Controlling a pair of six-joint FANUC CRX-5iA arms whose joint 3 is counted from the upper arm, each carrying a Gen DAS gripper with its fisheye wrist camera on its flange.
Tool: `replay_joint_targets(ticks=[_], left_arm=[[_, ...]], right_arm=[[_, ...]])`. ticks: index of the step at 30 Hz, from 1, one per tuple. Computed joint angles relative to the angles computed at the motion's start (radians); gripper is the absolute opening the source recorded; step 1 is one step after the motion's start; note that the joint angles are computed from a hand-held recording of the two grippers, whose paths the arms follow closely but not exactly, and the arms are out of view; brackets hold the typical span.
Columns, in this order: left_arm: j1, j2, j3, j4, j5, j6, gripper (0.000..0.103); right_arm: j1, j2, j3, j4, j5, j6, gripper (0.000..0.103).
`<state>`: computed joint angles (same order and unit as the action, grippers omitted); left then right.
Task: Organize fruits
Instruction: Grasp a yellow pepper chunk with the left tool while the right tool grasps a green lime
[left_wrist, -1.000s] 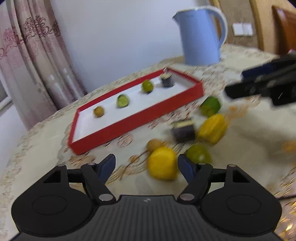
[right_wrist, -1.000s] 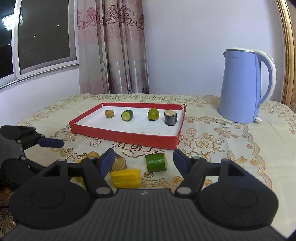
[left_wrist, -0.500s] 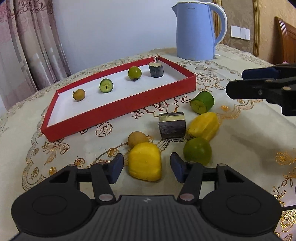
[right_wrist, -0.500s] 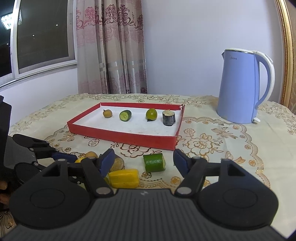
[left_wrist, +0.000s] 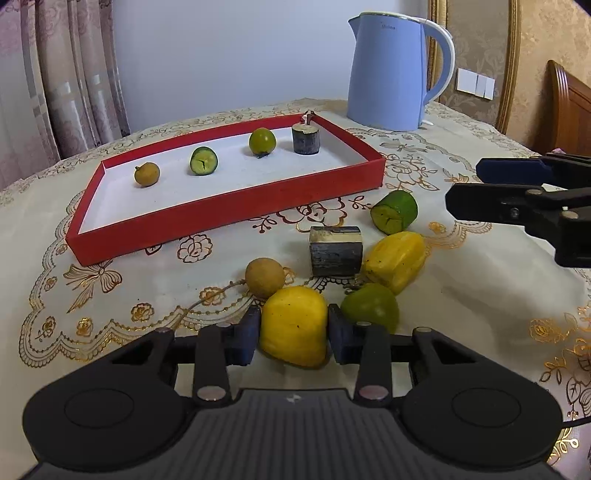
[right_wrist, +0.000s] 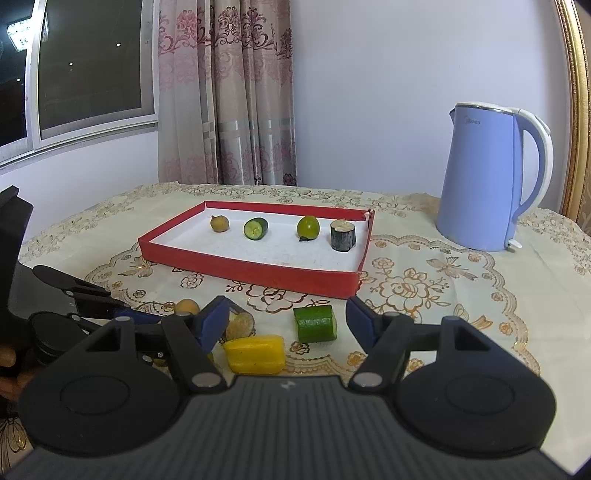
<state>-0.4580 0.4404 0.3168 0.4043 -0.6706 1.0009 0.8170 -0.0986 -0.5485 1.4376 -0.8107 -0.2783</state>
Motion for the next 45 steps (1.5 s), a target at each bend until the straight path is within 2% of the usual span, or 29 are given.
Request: replay_joint_targets(ticks=[6, 11, 17, 23, 29, 34, 45], left_arm=[[0.012, -0.034, -0.050, 0.038, 0.029, 0.013, 0.037], [0.013, -0.072, -0.083, -0.021, 0.092, 0.061, 0.037], [0.024, -0.101, -0.098, -0.090, 0.140, 0.141, 0.037], [0.037, -0.111, -0.103, -0.114, 0.151, 0.175, 0.037], [0.041, -0.122, -0.126, -0.090, 0.165, 0.150, 0.037], [0.044, -0.124, -0.130, -0.094, 0.174, 0.161, 0.037], [0.049, -0.127, -0.138, -0.087, 0.178, 0.160, 0.037]], right_arm=[[0.010, 0.004, 0.007, -0.011, -0.002, 0.023, 0.068], [0.025, 0.020, 0.027, -0.072, -0.006, 0.093, 0.067], [0.031, 0.037, 0.044, -0.122, 0.081, 0.162, 0.060], [0.033, 0.080, 0.091, -0.174, 0.165, 0.255, 0.049], [0.048, 0.128, 0.145, -0.227, 0.130, 0.334, 0.049], [0.052, 0.150, 0.173, -0.271, 0.120, 0.372, 0.045], [0.050, 0.184, 0.212, -0.305, 0.086, 0.396, 0.042]])
